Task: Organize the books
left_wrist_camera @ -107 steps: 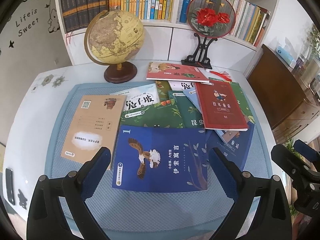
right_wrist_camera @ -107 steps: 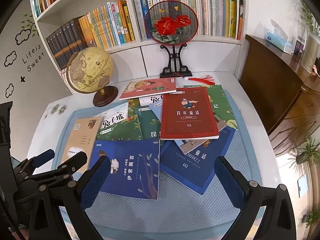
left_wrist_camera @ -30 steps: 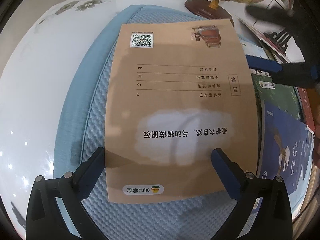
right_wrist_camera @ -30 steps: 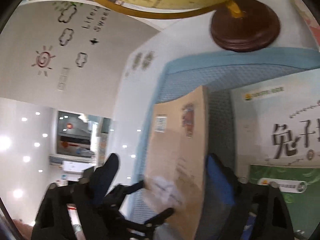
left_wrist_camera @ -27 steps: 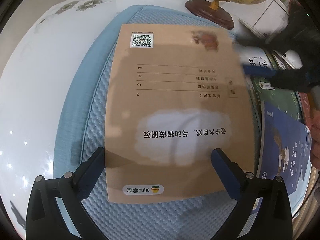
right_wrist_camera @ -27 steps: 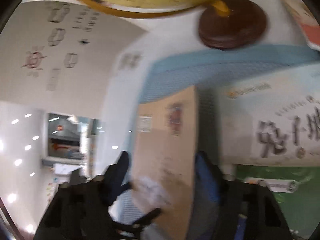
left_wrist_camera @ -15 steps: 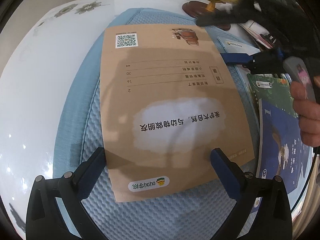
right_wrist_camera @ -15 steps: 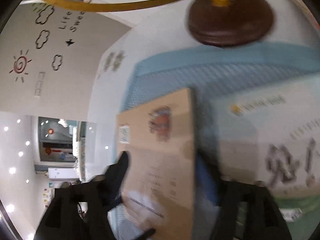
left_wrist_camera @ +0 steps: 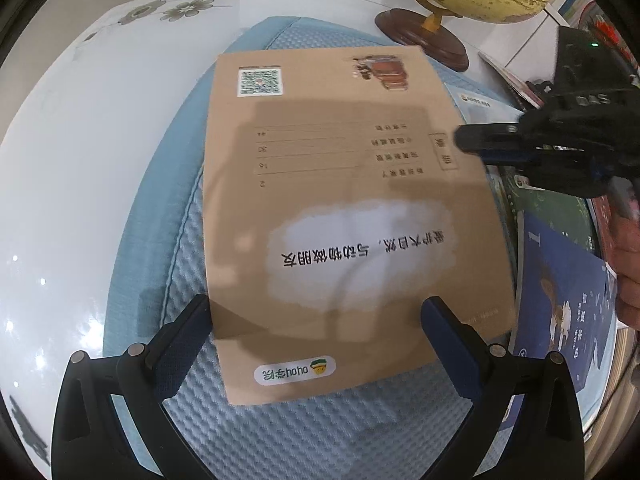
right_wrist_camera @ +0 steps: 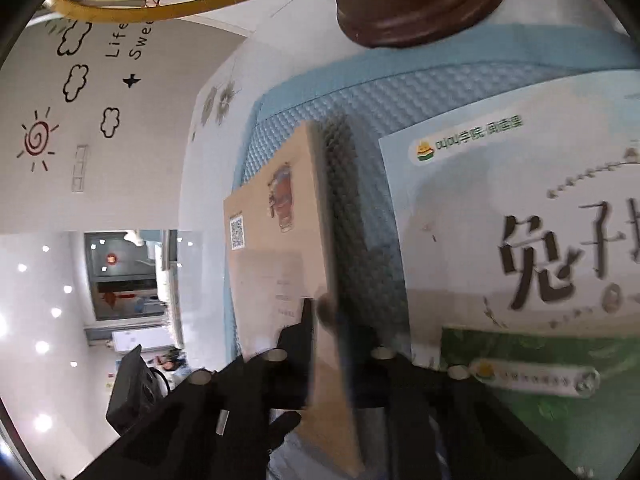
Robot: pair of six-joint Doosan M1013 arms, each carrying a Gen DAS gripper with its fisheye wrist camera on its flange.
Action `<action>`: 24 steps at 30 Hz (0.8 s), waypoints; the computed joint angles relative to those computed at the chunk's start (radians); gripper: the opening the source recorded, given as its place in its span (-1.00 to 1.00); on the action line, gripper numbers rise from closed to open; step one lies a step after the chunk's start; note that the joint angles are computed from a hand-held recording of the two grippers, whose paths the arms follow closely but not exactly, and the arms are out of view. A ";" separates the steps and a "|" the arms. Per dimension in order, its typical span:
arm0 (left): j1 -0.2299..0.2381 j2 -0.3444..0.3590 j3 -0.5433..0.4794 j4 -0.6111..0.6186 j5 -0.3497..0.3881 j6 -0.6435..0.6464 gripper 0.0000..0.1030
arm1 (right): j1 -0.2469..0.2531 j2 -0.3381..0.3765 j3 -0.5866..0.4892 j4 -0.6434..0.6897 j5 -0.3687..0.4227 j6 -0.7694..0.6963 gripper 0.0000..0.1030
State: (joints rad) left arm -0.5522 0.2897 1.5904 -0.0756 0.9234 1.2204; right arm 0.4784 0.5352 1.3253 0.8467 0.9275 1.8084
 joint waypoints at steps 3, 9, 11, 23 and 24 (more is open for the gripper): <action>0.021 -0.009 0.010 -0.088 -0.021 0.011 0.97 | 0.009 -0.017 -0.018 -0.033 0.013 -0.001 -0.90; 0.101 -0.011 0.031 -0.455 -0.114 0.147 0.97 | 0.060 -0.025 -0.152 -0.240 0.076 -0.009 -0.91; 0.109 0.006 0.010 -0.535 -0.132 0.197 0.97 | 0.078 -0.018 -0.210 -0.344 0.128 0.010 -0.91; 0.096 -0.026 -0.014 -0.477 -0.083 0.197 0.94 | 0.133 -0.076 -0.289 -0.582 0.237 -0.023 -0.88; 0.106 -0.041 0.005 -0.430 -0.069 0.175 0.94 | 0.143 -0.074 -0.282 -0.564 0.236 -0.044 -0.88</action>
State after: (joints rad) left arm -0.4459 0.2482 1.5950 -0.5059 0.8542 1.3955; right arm 0.6215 0.4614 1.0435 0.2822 1.1632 1.7647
